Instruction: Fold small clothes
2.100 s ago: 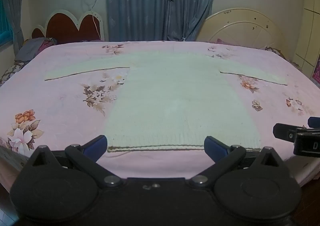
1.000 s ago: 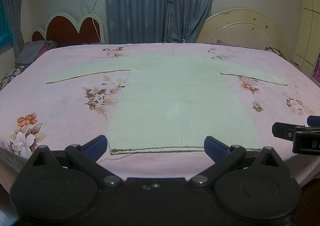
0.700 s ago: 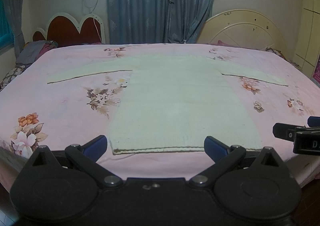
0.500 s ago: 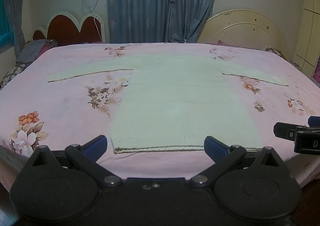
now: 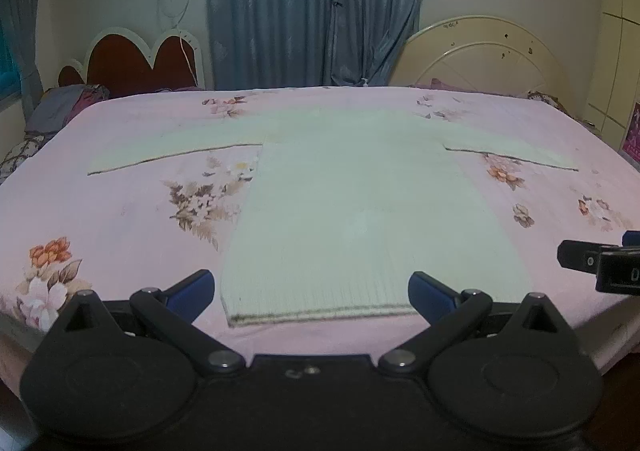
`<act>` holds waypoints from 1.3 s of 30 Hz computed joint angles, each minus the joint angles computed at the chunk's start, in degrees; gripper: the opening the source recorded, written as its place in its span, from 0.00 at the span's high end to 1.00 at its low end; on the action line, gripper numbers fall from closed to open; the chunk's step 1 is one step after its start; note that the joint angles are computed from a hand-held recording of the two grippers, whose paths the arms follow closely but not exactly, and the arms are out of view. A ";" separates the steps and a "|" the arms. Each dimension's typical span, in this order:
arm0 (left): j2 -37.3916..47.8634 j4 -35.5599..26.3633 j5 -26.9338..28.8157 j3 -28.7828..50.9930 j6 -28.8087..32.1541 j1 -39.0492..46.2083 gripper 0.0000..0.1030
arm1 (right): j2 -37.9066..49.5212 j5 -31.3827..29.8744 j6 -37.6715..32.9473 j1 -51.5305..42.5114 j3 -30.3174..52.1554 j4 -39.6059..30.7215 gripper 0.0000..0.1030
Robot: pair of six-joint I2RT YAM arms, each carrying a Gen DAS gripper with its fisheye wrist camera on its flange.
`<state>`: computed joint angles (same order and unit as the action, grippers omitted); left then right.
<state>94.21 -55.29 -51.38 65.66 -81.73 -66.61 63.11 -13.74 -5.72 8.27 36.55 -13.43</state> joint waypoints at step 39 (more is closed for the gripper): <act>15.66 46.28 25.07 8.48 56.01 35.72 0.00 | 51.44 8.10 13.12 -6.71 44.79 10.08 0.00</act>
<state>109.87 -9.01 -26.31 74.13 -25.71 -30.88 114.55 -5.64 7.40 1.56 81.34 -3.35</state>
